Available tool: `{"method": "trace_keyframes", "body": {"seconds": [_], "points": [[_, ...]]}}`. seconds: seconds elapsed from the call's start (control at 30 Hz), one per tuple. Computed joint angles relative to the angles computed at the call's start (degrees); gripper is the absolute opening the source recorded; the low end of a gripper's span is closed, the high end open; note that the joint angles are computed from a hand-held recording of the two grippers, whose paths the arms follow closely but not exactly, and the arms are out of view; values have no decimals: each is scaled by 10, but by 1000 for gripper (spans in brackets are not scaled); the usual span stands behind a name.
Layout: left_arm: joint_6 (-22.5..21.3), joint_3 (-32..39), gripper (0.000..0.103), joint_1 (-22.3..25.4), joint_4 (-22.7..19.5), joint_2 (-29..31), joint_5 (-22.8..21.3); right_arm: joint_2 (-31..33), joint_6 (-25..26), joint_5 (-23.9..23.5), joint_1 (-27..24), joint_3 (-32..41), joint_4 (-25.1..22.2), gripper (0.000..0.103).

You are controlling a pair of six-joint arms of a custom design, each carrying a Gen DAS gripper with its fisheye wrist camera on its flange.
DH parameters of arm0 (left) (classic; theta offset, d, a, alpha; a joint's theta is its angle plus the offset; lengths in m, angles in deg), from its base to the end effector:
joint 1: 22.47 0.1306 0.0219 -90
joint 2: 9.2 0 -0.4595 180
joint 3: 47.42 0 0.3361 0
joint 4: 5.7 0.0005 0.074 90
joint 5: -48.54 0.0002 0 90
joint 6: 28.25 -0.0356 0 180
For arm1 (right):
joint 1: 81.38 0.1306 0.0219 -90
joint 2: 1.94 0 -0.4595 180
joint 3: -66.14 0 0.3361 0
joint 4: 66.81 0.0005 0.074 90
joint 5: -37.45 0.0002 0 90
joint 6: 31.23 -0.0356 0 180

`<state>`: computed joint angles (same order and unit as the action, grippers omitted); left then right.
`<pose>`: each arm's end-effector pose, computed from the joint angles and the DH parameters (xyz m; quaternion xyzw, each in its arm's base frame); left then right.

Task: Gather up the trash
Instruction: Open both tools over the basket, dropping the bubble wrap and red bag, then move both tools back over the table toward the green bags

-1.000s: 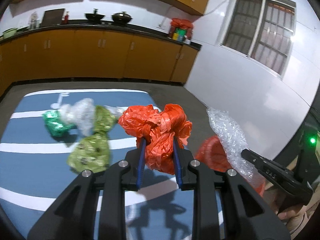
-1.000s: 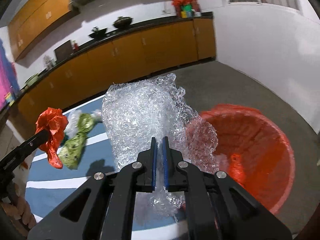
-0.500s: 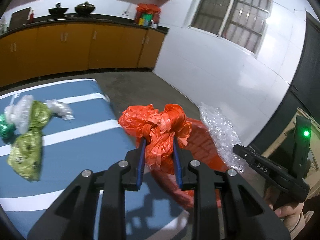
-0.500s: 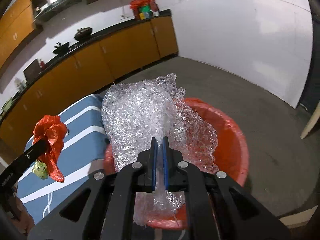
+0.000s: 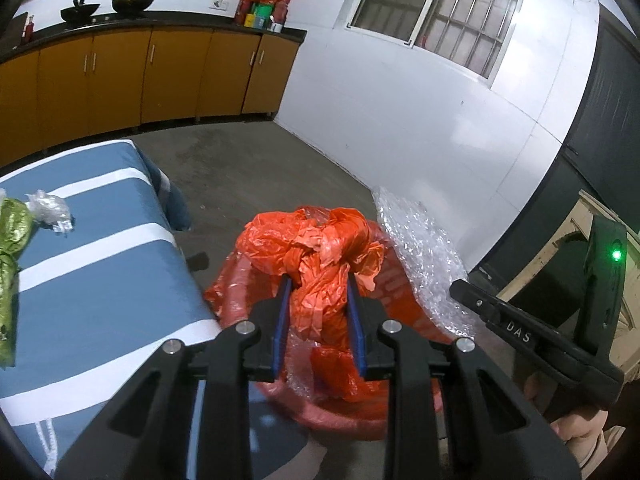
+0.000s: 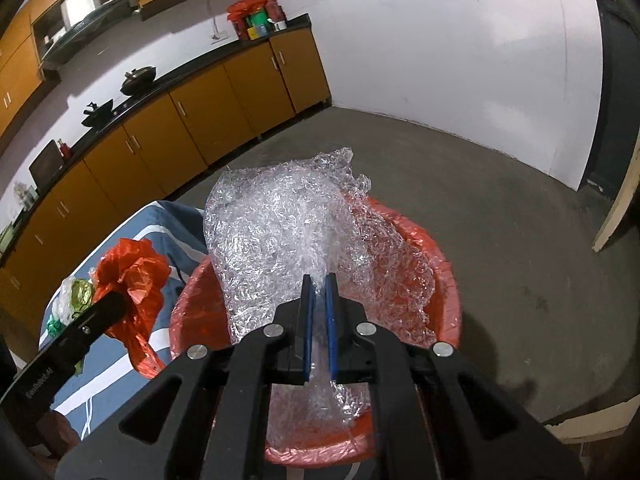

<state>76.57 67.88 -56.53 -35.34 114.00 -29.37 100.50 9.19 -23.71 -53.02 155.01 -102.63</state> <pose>0.5693 -0.3945 0.4024 0.1950 0.8717 -0.2678 0.3611 0.4624 0.2295 0.4205 0.2522 0.8769 0.0298 0.4082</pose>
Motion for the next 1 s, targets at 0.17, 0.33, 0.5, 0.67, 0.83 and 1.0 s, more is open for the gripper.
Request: {"method": "trace_keyframes", "body": {"seconds": [0.17, 0.33, 0.5, 0.67, 0.83, 1.0], "points": [[7, 27, 31, -2, -17, 19, 12, 0, -5, -12, -6, -6, 13, 13], [5, 36, 38, -2, -25, 27, 12, -2, -1, -11, -8, -12, 17, 31], [11, 14, 43, 5, -15, 17, -5, -3, 1, -1, -6, -14, 10, 31], [19, -26, 50, 22, 8, -5, -34, 2, 12, 17, 0, -3, -2, 40], [15, -76, 56, 42, 30, -35, -69, 14, 42, 27, 13, 17, -10, 40], [18, -140, 59, 73, 58, -74, -108, 36, 77, 27, 32, 52, -18, 40]]}}
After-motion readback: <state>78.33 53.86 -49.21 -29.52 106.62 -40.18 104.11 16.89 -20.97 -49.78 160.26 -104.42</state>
